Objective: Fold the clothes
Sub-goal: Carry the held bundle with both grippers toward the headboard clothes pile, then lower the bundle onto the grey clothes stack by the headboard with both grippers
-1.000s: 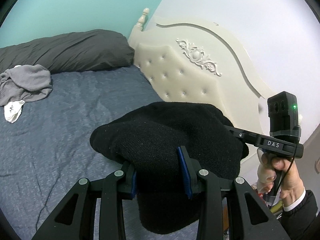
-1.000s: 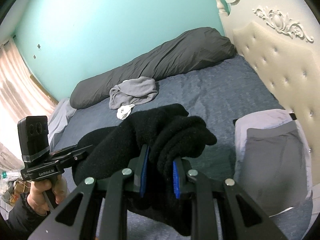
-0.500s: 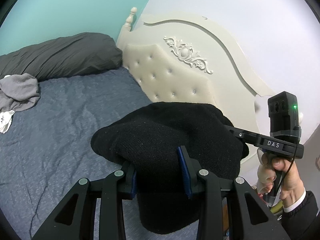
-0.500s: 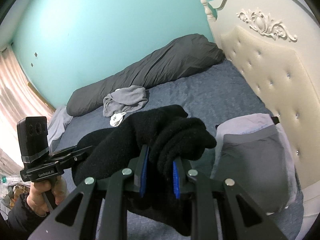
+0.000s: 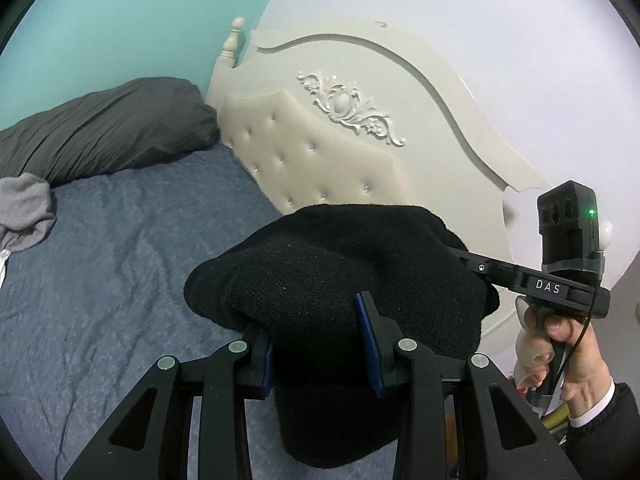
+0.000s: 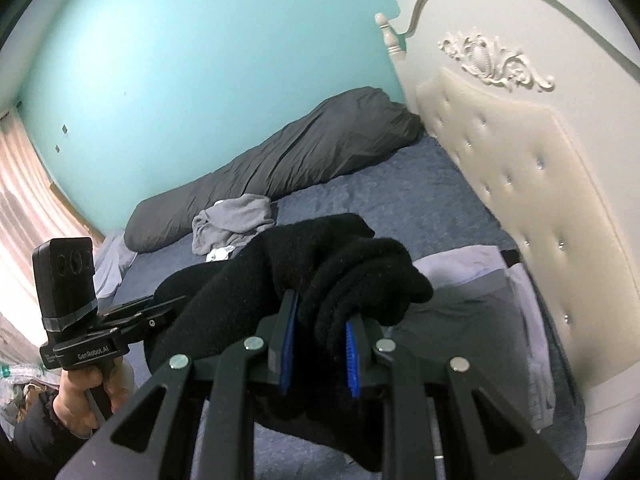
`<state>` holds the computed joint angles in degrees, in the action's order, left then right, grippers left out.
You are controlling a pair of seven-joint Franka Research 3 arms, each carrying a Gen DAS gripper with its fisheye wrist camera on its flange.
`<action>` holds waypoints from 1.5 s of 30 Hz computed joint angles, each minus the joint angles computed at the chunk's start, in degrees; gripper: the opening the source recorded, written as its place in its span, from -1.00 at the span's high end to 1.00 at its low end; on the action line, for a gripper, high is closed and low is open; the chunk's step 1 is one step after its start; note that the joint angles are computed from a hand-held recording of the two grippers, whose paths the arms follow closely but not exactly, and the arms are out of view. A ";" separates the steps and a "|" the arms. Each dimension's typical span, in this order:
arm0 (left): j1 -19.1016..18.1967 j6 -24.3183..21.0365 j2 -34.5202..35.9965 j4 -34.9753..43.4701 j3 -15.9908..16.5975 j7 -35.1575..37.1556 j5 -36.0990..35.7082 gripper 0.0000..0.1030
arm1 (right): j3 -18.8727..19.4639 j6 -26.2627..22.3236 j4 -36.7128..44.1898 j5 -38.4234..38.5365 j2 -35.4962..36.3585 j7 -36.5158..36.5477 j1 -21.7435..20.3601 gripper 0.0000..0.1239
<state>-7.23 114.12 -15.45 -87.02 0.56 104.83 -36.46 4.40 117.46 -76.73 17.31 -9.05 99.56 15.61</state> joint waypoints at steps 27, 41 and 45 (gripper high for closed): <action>-1.52 8.63 9.96 6.51 -7.71 -2.99 3.28 0.26 | -4.03 4.71 -3.05 3.88 0.32 -6.89 -5.16 0.68; -2.79 15.01 11.66 4.92 -9.70 -3.72 6.29 0.26 | -4.84 8.86 -5.60 5.58 0.85 -9.98 -6.48 0.68; -3.06 16.86 11.99 4.38 -9.99 -3.86 6.91 0.26 | -4.84 10.04 -6.11 5.88 0.98 -10.45 -6.63 0.68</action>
<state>-10.28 130.97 -3.46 -82.64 -9.44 100.97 -29.55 -0.44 127.50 -82.84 23.18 -8.07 89.11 8.97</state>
